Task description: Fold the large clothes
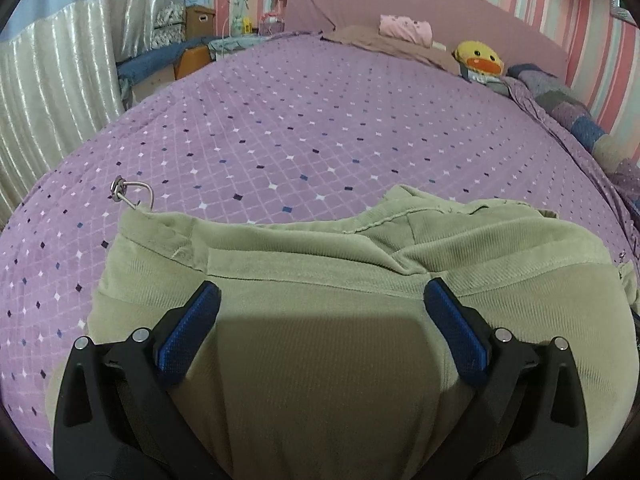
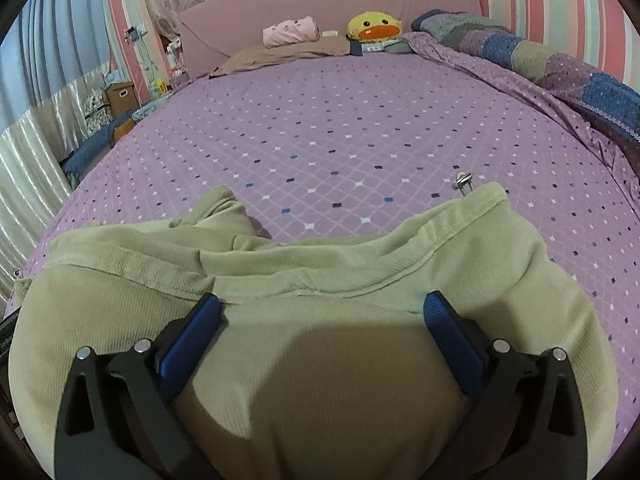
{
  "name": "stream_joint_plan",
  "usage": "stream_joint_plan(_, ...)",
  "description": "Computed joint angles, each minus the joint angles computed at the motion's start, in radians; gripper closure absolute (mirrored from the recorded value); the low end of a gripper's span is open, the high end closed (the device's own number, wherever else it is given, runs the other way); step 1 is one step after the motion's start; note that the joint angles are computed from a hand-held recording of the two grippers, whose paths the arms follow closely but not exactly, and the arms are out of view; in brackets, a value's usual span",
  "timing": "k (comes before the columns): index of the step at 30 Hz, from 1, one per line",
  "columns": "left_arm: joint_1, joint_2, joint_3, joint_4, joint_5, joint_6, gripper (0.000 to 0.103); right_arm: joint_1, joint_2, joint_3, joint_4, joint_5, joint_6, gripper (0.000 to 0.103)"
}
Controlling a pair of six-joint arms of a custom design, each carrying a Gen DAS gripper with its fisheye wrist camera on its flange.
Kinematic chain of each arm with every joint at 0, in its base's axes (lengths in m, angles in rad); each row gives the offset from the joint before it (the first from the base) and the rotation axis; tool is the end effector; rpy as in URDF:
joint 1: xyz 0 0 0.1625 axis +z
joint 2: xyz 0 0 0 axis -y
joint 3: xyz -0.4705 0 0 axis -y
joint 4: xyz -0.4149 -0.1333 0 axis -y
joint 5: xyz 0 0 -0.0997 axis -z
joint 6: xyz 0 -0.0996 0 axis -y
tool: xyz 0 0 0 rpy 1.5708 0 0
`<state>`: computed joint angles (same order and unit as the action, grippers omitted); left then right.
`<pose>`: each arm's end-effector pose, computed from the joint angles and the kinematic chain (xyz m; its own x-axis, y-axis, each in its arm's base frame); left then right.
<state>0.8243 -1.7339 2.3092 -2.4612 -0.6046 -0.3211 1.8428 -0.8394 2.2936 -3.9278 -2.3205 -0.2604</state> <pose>-0.1028 -0.4281 0.3781 -0.7640 -0.0316 -0.6444 0.4263 0.7250 -0.5410 0.1924 -0.4462 0.1337 -0.7772 0.1543 0.6100 -0.3793 0.6586 -0.6499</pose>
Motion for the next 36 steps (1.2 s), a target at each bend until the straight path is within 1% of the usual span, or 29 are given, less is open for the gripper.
stream_joint_plan(2,-0.005,0.002,0.019,-0.042,0.014,0.018,0.003,0.000,0.016,-0.001,-0.039,-0.001,-0.017,0.002)
stream_joint_plan(4,0.001,0.005,0.030,-0.082,0.007,0.037,0.003,0.003,0.027,-0.004,-0.056,-0.008,-0.027,0.002)
stream_joint_plan(5,0.004,0.007,0.027,-0.074,0.004,0.034,0.003,0.005,0.031,-0.009,-0.056,-0.017,-0.029,0.002)
stream_joint_plan(8,0.010,0.008,-0.002,0.004,-0.011,-0.002,0.003,0.017,0.028,-0.025,-0.008,-0.053,-0.013,0.002)
stream_joint_plan(9,0.012,0.003,-0.025,0.068,-0.025,-0.034,0.003,0.019,0.018,-0.025,0.023,-0.057,0.004,0.002)
stream_joint_plan(11,0.016,0.001,-0.072,0.175,-0.055,-0.081,0.003,0.024,-0.042,-0.023,0.155,-0.043,0.063,0.002)
stream_joint_plan(12,0.017,0.001,-0.090,0.210,-0.063,-0.096,0.003,0.025,-0.062,-0.021,0.185,-0.031,0.069,0.002)
stream_joint_plan(13,0.012,-0.001,-0.117,0.261,-0.059,-0.115,0.003,0.033,-0.080,-0.023,0.199,-0.029,0.062,0.002)
stream_joint_plan(14,0.005,0.003,-0.126,0.273,-0.039,-0.121,0.003,0.046,-0.090,-0.032,0.191,-0.046,0.044,0.002)
stream_joint_plan(15,-0.009,0.006,-0.139,0.285,0.009,-0.121,0.003,0.053,-0.096,-0.039,0.181,-0.056,0.028,0.002)
stream_joint_plan(16,-0.015,0.010,-0.150,0.289,0.036,-0.119,0.003,0.061,-0.110,-0.050,0.178,-0.061,0.010,0.002)
stream_joint_plan(17,-0.016,0.019,-0.164,0.275,0.047,-0.096,0.003,0.065,-0.124,-0.062,0.185,-0.054,-0.012,0.002)
stream_joint_plan(18,-0.012,0.028,-0.177,0.261,0.051,-0.067,0.003,0.067,-0.127,-0.077,0.178,-0.056,-0.056,0.002)
stream_joint_plan(20,0.003,0.055,-0.194,0.236,0.086,-0.003,0.003,0.068,-0.112,-0.113,0.154,-0.088,-0.160,0.002)
stream_joint_plan(21,0.010,0.063,-0.198,0.230,0.091,0.008,0.003,0.065,-0.104,-0.124,0.137,-0.095,-0.201,0.002)
stream_joint_plan(22,0.024,0.066,-0.196,0.214,0.079,0.021,0.003,0.054,-0.094,-0.130,0.099,-0.082,-0.254,0.002)
stream_joint_plan(23,0.035,0.065,-0.186,0.176,0.064,0.041,0.003,0.041,-0.091,-0.125,0.066,-0.056,-0.271,0.002)
stream_joint_plan(25,0.045,0.066,-0.158,0.106,0.065,0.073,0.003,0.018,-0.096,-0.117,0.054,-0.022,-0.236,0.002)
stream_joint_plan(29,0.072,0.083,-0.137,0.029,0.052,0.111,0.003,-0.018,-0.071,-0.114,0.056,-0.018,-0.197,0.002)
stream_joint_plan(31,0.092,0.086,-0.132,0.001,0.022,0.123,0.003,-0.034,-0.060,-0.112,0.066,-0.019,-0.177,0.002)
stream_joint_plan(33,0.114,0.086,-0.134,-0.014,-0.013,0.128,0.003,-0.052,-0.058,-0.104,0.047,0.011,-0.167,0.002)
stream_joint_plan(36,0.135,0.098,-0.129,-0.062,-0.047,0.138,0.003,-0.082,-0.068,-0.094,0.070,0.053,-0.119,0.002)
